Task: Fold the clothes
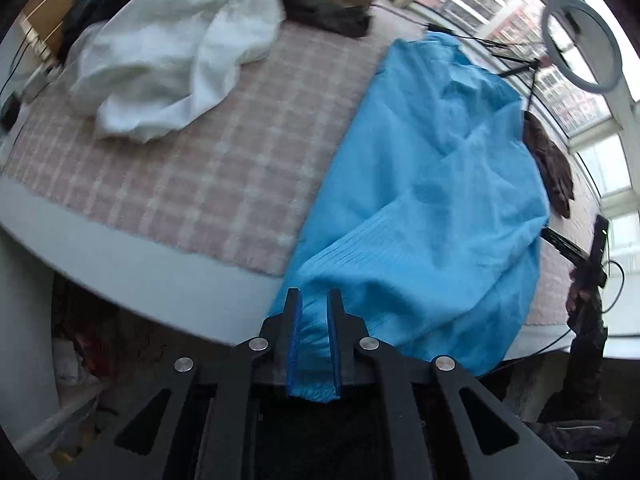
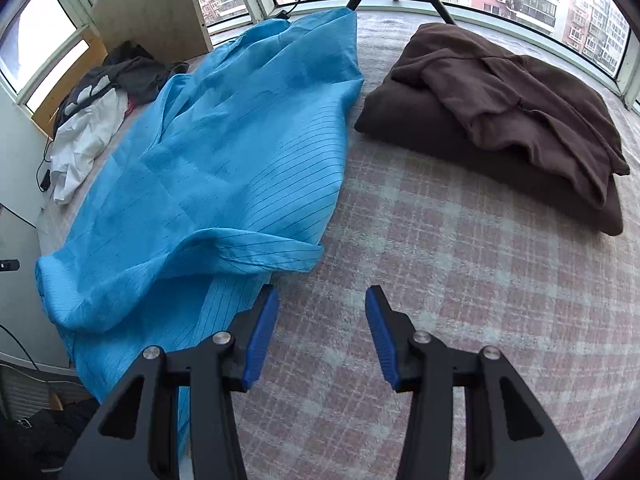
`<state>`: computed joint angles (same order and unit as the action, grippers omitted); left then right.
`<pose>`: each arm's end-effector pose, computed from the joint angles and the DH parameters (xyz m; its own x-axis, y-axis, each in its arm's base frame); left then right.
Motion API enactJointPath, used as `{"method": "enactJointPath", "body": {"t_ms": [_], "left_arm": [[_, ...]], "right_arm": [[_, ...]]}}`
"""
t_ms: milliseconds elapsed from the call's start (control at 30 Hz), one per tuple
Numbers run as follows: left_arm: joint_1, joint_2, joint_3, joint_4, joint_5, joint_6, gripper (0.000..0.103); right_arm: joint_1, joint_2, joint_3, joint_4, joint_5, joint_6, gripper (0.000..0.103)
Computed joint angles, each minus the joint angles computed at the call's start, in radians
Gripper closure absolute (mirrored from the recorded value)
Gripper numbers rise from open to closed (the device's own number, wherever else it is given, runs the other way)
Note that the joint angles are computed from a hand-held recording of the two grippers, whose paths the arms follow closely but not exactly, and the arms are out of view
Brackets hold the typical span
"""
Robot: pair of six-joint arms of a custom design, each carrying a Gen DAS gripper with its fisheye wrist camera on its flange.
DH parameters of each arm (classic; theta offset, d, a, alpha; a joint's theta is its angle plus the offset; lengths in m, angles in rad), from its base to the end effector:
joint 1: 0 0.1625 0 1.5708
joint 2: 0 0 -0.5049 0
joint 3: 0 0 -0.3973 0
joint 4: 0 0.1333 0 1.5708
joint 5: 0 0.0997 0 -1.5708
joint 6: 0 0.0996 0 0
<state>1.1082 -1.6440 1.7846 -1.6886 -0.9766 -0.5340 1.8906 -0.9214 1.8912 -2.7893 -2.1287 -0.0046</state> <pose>-0.0335 -0.4909 0.5256 -0.8605 -0.1272 -0.4934 0.0095 0.9641 -0.2653 0.2800 -0.5893 0.1796 -0.8449 -0.1472 0.5142 -0.3086 0.9194 -0.2438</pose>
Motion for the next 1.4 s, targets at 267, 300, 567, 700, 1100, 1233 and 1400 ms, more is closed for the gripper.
{"method": "enactJointPath", "body": {"t_ms": [267, 300, 567, 700, 1100, 1233, 1400], "left_arm": [[-0.053, 0.410, -0.104, -0.306, -0.304, 0.466, 0.083], [-0.058, 0.458, -0.117, -0.312, -0.311, 0.496, 0.083], [-0.049, 0.635, -0.186, -0.309, -0.261, 0.569, 0.103], [-0.025, 0.588, -0.197, -0.323, -0.202, 0.540, 0.103], [0.026, 0.533, -0.206, -0.309, -0.167, 0.506, 0.103], [0.040, 0.528, -0.221, -0.298, -0.191, 0.492, 0.103], [0.023, 0.514, -0.243, -0.210, -0.259, 0.518, 0.091]], "right_arm": [[-0.019, 0.020, -0.036, -0.040, 0.085, 0.020, 0.058], [-0.016, 0.020, -0.040, -0.045, 0.090, 0.016, 0.058], [-0.004, 0.024, -0.068, -0.041, 0.123, 0.004, 0.058], [-0.025, -0.008, -0.037, -0.070, 0.182, 0.004, 0.058], [-0.065, 0.051, -0.075, -0.032, 0.350, -0.025, 0.058], [-0.029, 0.105, -0.121, -0.022, 0.213, -0.055, 0.058], [-0.002, 0.093, -0.088, -0.068, 0.077, 0.014, 0.096]]}}
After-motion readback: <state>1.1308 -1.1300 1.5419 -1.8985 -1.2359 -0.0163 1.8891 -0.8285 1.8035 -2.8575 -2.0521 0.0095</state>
